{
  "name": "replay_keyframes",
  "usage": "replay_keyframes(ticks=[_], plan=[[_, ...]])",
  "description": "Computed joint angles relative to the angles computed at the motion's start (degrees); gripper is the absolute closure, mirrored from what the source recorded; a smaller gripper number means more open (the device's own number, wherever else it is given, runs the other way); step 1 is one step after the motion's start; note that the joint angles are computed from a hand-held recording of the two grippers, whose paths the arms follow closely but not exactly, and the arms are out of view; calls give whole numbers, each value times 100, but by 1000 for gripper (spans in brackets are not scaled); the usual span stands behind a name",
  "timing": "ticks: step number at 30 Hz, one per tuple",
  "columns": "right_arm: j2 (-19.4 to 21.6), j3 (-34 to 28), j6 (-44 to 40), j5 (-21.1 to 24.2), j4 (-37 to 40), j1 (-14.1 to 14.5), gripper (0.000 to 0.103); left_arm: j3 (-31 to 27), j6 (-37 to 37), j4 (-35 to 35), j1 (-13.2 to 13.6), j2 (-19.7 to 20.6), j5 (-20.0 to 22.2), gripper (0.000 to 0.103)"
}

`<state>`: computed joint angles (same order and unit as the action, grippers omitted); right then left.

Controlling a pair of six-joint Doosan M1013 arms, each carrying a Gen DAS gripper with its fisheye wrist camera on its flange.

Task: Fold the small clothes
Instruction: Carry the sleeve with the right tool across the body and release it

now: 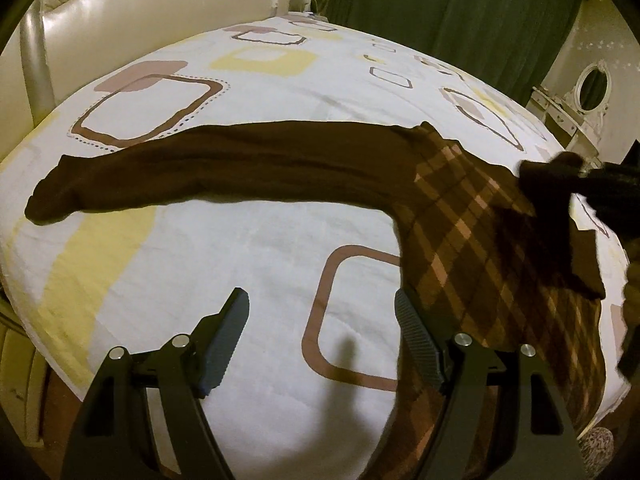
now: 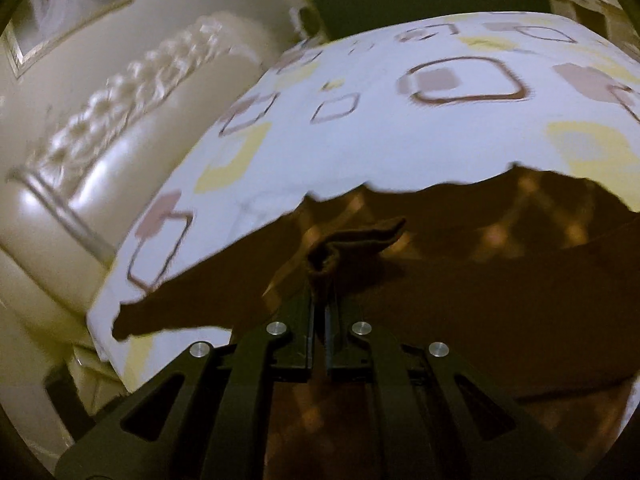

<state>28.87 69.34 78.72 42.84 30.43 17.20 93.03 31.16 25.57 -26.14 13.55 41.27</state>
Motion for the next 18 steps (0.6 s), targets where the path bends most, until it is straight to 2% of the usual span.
replay_keyframes(ticks=[4,8,18], plan=[[217,-186,71,181,-337,241,100,-19,64,-53,36,32,-71,29],[368,-297,99,331,-425,352,100,-55,123,-140,67,67,-133,29],[644,-549,105,741,-300,453,100,-160,280,-249,107,154,-276,29]])
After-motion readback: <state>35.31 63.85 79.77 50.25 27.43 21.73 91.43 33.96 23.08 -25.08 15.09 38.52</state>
